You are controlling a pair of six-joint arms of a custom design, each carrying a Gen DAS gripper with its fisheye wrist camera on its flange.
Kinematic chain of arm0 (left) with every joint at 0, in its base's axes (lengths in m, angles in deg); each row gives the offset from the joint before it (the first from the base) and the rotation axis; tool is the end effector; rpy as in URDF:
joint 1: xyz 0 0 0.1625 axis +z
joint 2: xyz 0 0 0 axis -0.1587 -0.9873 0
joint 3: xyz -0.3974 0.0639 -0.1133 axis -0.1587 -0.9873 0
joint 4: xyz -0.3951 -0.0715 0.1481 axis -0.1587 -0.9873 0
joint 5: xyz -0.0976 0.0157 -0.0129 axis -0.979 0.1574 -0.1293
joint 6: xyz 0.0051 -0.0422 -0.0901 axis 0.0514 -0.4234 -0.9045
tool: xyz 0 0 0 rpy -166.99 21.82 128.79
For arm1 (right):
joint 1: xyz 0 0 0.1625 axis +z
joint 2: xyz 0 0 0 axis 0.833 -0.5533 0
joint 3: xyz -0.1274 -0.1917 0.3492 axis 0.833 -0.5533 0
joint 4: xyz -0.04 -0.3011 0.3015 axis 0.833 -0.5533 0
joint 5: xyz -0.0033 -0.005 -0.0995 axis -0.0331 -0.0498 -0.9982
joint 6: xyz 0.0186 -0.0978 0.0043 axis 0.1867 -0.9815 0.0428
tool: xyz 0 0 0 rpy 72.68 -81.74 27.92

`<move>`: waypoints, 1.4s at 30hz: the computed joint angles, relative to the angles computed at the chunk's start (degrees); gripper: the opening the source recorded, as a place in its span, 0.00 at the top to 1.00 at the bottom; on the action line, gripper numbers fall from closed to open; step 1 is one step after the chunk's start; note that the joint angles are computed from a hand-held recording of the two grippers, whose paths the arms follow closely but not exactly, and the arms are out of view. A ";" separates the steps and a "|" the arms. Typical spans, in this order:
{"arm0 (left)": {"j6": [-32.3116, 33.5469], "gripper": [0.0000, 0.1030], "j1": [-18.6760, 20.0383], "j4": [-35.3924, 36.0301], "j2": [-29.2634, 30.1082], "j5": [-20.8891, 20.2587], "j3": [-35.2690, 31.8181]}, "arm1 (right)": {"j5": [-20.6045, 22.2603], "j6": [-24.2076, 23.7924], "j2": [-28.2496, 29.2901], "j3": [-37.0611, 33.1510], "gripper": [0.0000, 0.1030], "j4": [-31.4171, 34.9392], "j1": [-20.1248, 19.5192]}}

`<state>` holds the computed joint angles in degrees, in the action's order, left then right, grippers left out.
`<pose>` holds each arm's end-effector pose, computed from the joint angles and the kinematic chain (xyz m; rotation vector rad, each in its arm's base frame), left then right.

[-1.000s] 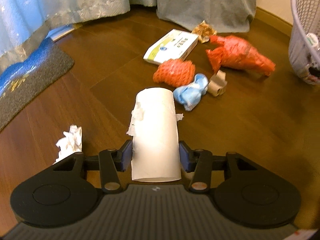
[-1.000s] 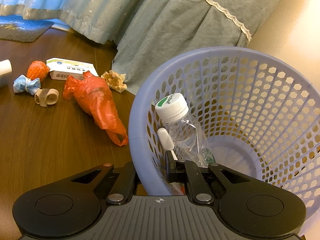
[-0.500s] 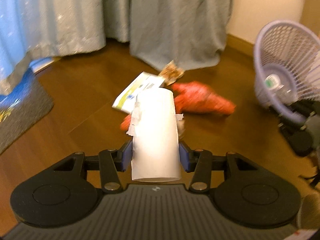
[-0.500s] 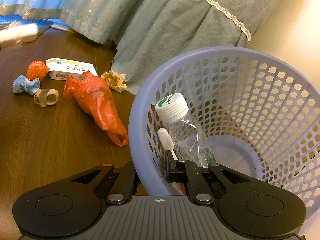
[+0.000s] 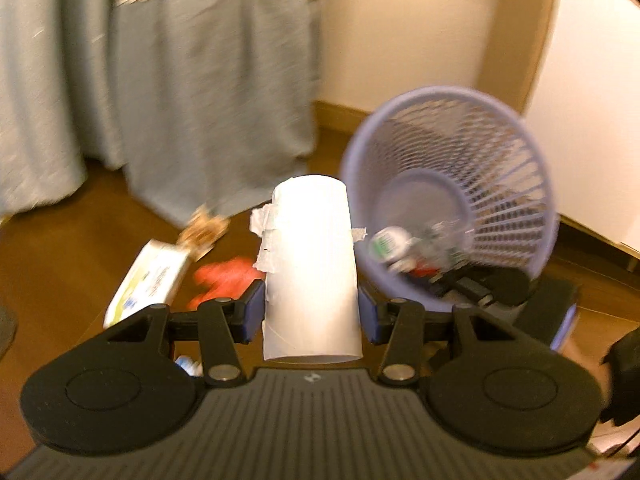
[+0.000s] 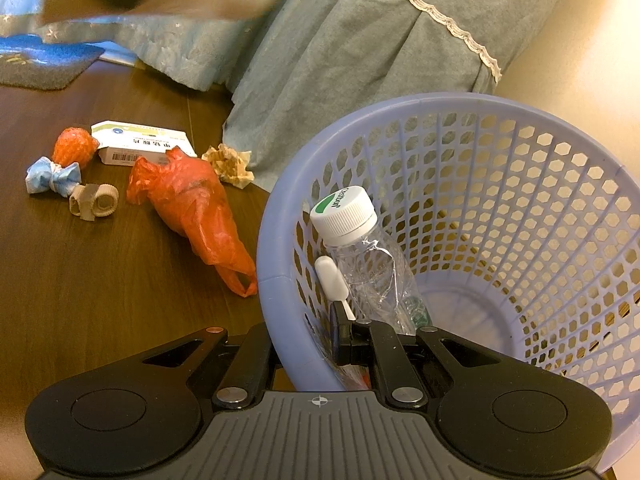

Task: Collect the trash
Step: 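Carry the paper roll over the wastebasket and open the left gripper, then lower the left gripper to the crumpled white tissue and grasp it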

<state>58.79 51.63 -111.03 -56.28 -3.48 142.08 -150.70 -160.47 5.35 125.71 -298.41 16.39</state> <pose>-0.3407 -0.5408 0.0093 1.3323 2.5049 -0.5815 -0.0218 -0.4337 0.1678 0.7068 -1.6665 0.8796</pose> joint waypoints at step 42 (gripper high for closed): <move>-16.82 0.43 9.30 -10.84 -7.86 34.39 18.25 | 0.48 -0.27 -0.33 0.43 0.95 0.16 -0.25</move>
